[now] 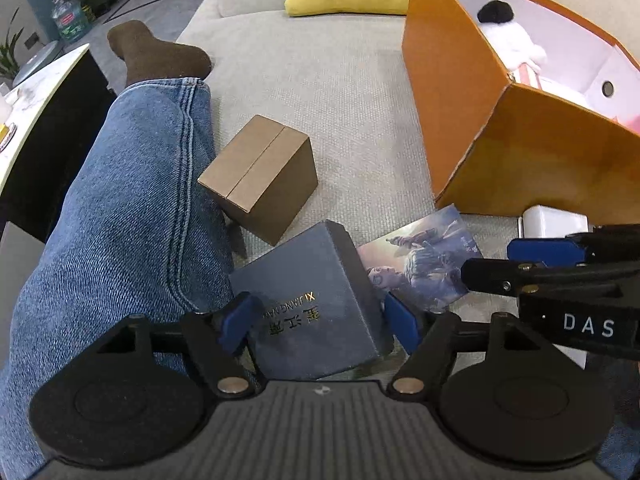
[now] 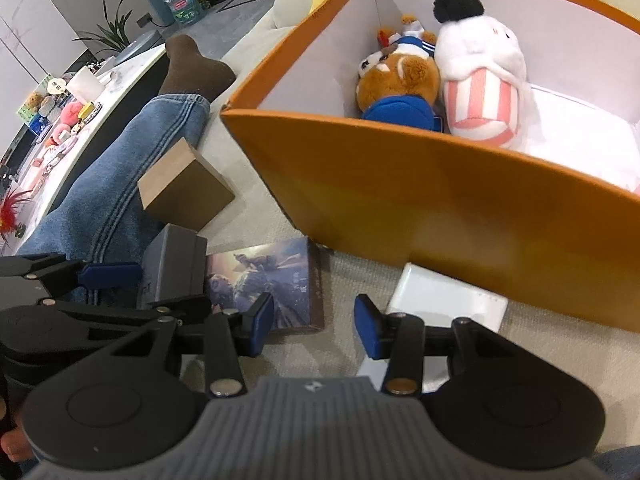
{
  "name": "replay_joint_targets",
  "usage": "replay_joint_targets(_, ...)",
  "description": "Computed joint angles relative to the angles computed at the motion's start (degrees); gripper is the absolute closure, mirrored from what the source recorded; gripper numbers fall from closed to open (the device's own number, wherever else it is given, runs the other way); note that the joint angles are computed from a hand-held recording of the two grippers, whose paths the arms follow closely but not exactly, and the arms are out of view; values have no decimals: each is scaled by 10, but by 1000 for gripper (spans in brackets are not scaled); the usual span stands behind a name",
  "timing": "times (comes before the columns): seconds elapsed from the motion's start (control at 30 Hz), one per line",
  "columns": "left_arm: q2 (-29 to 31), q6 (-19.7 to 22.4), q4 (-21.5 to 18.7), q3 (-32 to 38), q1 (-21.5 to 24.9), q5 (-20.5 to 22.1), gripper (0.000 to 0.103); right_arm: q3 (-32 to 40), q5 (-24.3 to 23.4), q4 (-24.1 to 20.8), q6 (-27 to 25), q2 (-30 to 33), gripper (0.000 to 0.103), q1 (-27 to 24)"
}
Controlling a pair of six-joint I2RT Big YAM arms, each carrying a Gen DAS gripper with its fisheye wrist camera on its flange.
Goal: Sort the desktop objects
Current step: 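Grasp the dark gray box with left gripper while right grasps the small maroon box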
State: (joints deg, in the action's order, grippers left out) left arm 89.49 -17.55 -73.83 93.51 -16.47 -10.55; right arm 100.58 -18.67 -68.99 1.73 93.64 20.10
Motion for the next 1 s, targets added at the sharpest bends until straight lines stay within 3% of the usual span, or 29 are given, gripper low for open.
replay_joint_targets(0.3,-48,38,6,-25,25,61,47,10,-42,-12,9,7,56,-6)
replay_joint_targets(0.4,-59,33,-1,-27,37,88,51,21,-40,-21,9,14,48,-3)
replay_joint_targets(0.57,-69,32,13,-39,58,117,52,47,-54,-52,14,37,48,2)
replay_joint_targets(0.67,-78,27,21,-48,67,131,52,61,-38,-67,8,51,46,10)
replay_joint_targets(1.0,-106,23,42,-71,88,153,56,68,-29,-59,23,62,36,21)
